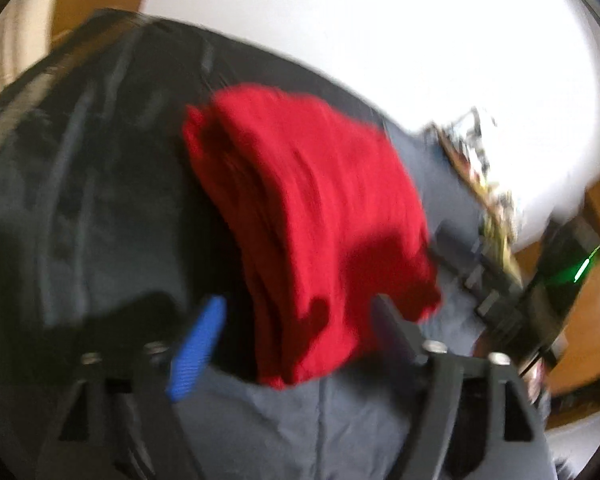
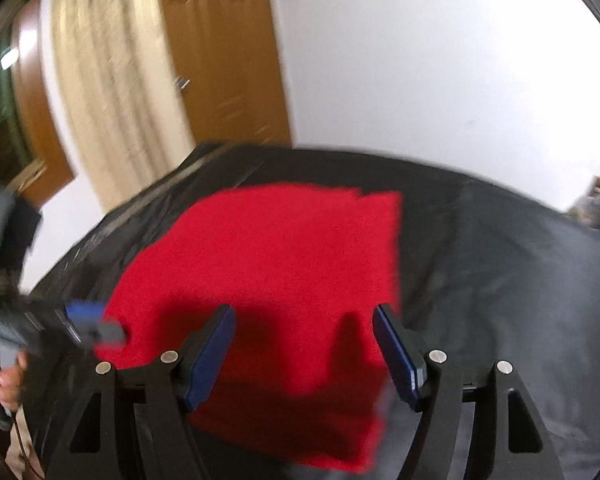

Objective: Fold clothes

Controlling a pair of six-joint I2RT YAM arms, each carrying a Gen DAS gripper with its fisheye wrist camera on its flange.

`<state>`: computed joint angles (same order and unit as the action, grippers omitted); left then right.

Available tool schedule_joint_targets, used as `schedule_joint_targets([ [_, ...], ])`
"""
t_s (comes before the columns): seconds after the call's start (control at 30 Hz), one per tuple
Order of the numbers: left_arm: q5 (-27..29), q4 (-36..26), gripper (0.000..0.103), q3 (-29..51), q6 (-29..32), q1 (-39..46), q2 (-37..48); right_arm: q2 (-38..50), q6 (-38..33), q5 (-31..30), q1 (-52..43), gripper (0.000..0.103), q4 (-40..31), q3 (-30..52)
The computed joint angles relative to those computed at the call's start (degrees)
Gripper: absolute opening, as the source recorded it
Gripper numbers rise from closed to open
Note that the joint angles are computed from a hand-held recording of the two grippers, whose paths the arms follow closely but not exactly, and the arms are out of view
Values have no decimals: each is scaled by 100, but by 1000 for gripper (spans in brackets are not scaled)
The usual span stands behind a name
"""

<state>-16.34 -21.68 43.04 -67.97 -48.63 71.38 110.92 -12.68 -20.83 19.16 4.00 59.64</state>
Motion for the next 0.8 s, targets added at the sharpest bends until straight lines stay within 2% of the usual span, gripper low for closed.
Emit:
schedule_joint_targets([
  [0.07, -119, -33, 82, 52, -27, 177, -49, 354, -133, 20, 251, 73, -103, 182],
  [0.13, -115, -35, 82, 173, 77, 444, 97, 474, -208, 345, 459, 74, 49, 105],
  [0.23, 388, 319, 82, 313, 244, 1074, 648, 427, -306, 840, 711, 83, 331, -170],
  [0.33, 812, 802, 82, 417, 253, 1421, 1131, 288, -339, 1164, 886, 85, 431, -429],
  [0.4, 934, 969, 82, 567, 331, 1532, 1392, 251, -252, 1089, 870, 86, 420, -484],
  [0.63, 952, 820, 82, 792, 252, 1833, 1688, 211, -145, 904, 819, 86, 395, -533],
  [0.8, 1084, 1077, 84, 551, 184, 1997, 1670, 298, -116, 649, 705, 87, 343, -424],
])
